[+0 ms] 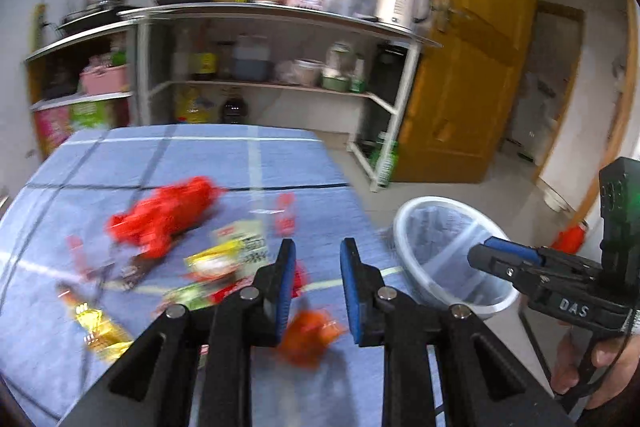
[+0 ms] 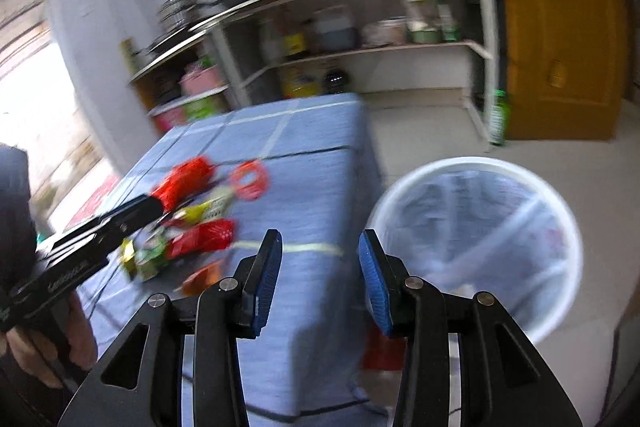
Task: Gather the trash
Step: 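Grasp the gold snack stick with the left tool while the right tool grasps the orange packet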
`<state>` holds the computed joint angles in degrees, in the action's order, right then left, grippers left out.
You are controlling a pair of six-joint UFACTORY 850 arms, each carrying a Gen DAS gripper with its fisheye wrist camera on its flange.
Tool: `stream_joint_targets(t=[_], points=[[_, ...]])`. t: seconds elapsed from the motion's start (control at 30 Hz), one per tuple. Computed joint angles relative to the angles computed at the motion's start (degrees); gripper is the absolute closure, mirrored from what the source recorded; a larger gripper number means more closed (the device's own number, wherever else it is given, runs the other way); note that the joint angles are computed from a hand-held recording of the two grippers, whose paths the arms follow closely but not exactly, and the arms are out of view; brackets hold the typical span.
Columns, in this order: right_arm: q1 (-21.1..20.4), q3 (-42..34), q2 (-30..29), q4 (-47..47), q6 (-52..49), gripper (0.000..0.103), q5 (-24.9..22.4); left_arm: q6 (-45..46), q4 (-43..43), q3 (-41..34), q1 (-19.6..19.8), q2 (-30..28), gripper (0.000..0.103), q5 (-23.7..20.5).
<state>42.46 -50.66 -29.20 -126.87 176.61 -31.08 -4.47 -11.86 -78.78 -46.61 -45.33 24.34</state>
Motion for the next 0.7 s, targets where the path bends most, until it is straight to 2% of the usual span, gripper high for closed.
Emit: stream_joint_targets(t=[0.03, 0.07, 0.23, 0.33, 0.43, 0.53, 0.63, 0.7], points=[[0.2, -1.4, -1.0, -1.1, -0.3, 0.062, 1.0, 1.9, -2.6, 1.7, 0.5, 0.8, 0.062, 1.2], [0.5, -2.6, -1.9, -2.1, -0.3, 0.062, 1.9, 3.4, -4.9, 3.1, 0.9, 1.4, 0.055, 2.2], [0.7, -8.3, -6.4, -8.4, 0.8, 0.062, 7.2, 8.1, -13.2, 8.2, 3.7, 3.4, 0.052, 5.1], [0.6, -11.3, -8.9, -9.9, 0.2, 0.062, 9.7, 9.1, -16.5, 8.5, 5.3, 3.0, 0.047, 4.2], [0.4, -14.8, -11.7, -9.0, -3.2, 0.054, 12.6, 10.3, -20.1, 7.4, 6.8, 1.6, 0.043, 2.1], [0.3, -17.7, -14.0, -5.6, -9.2, 0.053, 14.9, 8.9, -19.8, 7.3, 7.8, 0.6, 0.042, 0.5], [0.6, -19.6, -15.2, -0.5, -16.2, 0.053, 16.4, 2.5, -14.5, 6.9, 8.9, -0.2, 0.038, -1.6], [0.6, -20.4, -15.7, 2.5, -20.5, 0.052, 16.6, 1.2, -14.1, 6.0, 9.1, -0.9, 0.037, -2.8]])
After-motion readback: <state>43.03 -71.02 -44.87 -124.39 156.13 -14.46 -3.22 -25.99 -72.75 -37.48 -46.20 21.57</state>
